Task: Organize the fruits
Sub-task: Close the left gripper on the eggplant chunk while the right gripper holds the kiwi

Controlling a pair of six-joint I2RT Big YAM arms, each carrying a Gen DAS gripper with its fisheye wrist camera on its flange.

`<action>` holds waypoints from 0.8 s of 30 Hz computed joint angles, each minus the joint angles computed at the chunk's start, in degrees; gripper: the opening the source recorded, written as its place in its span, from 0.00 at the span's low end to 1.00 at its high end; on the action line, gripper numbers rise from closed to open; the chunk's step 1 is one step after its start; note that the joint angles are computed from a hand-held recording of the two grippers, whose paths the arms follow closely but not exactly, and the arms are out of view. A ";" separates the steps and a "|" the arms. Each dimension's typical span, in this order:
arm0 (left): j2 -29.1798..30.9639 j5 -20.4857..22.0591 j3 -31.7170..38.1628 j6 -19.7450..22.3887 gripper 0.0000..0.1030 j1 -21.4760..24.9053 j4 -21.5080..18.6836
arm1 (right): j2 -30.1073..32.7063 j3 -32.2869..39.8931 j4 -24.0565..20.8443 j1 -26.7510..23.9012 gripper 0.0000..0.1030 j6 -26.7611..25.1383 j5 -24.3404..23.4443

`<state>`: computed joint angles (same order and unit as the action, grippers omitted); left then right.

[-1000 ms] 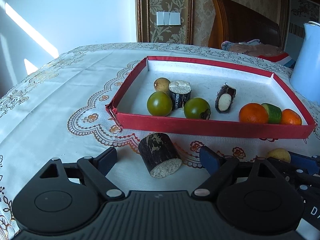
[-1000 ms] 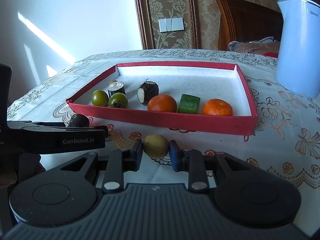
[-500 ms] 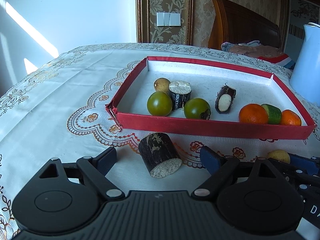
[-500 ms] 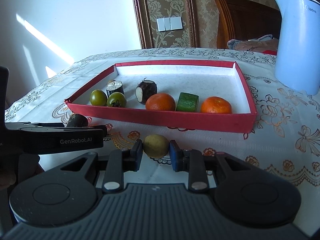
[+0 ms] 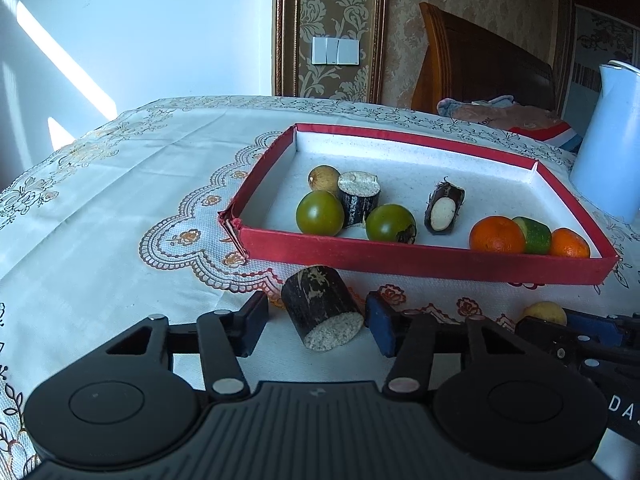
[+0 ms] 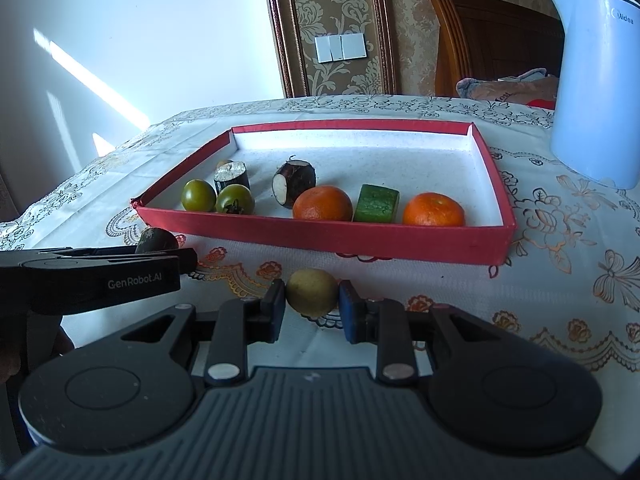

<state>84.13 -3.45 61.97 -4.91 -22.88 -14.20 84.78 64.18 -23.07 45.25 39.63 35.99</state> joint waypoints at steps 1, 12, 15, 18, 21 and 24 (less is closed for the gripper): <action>-0.12 0.36 -0.15 -0.15 0.48 0.17 0.12 | 0.02 0.02 0.01 -0.01 0.26 -0.04 -0.06; -0.68 2.92 -1.03 -0.33 0.39 0.85 1.21 | -0.40 -0.42 0.62 -0.05 0.26 -0.28 -0.32; -0.87 3.63 -1.31 -0.09 0.39 0.93 1.69 | -0.42 -0.46 0.76 -0.03 0.26 -0.34 -0.26; -1.26 4.16 -1.89 0.26 0.39 0.95 2.72 | -0.47 -0.52 0.89 -0.02 0.26 -0.43 -0.31; -1.61 4.58 -2.31 0.85 0.39 0.81 3.28 | -0.49 -0.52 0.84 -0.05 0.26 -0.45 -0.38; -1.65 4.27 -2.35 1.34 0.39 0.58 3.36 | -0.48 -0.51 0.80 -0.06 0.26 -0.42 -0.41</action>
<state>82.48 0.82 59.62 -3.57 -22.30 -10.84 84.30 63.68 -22.27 45.19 39.21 35.58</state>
